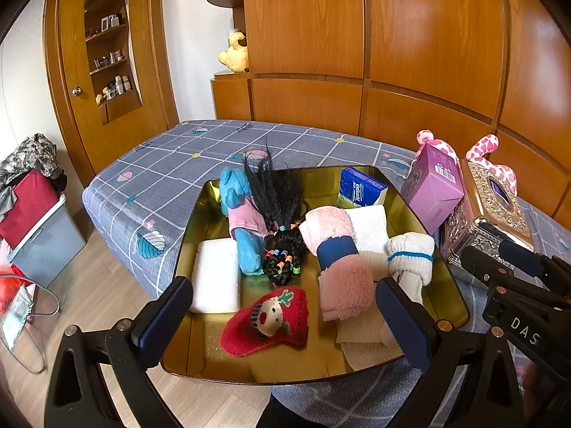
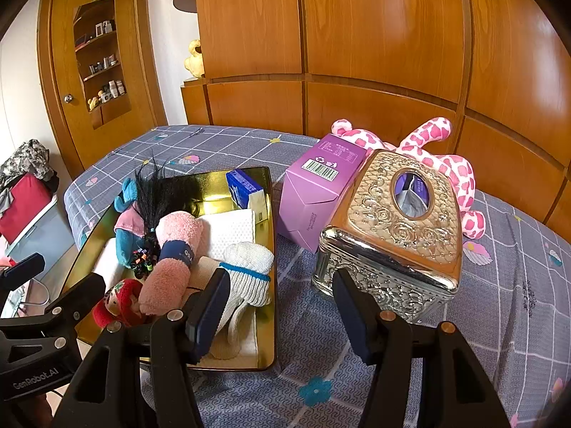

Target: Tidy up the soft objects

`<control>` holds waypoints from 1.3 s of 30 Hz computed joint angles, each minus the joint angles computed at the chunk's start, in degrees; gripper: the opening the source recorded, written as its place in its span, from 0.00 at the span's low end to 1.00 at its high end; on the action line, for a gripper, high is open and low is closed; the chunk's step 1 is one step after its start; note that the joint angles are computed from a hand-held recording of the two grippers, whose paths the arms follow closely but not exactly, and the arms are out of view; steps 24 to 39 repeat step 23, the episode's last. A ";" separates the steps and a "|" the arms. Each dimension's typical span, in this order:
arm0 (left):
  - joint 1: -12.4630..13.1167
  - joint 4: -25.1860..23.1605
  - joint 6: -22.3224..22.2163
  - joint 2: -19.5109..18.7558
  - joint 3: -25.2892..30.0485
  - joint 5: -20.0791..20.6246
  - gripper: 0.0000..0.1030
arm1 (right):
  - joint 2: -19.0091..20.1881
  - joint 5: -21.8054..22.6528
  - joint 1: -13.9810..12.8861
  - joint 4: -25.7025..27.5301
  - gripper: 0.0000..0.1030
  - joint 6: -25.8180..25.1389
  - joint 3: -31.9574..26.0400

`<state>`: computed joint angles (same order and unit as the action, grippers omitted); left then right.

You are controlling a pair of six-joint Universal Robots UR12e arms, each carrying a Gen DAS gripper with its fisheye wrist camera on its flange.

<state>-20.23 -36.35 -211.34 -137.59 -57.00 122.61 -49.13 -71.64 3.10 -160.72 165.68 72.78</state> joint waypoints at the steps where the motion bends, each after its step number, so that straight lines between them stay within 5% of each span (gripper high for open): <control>1: 0.00 -0.13 -0.03 -0.06 0.13 -0.03 1.00 | -0.01 0.01 0.00 0.06 0.58 0.04 -0.01; 39: 0.17 1.33 0.35 0.21 -0.55 -1.29 0.99 | 0.05 -0.10 -0.08 -0.73 0.58 0.62 0.06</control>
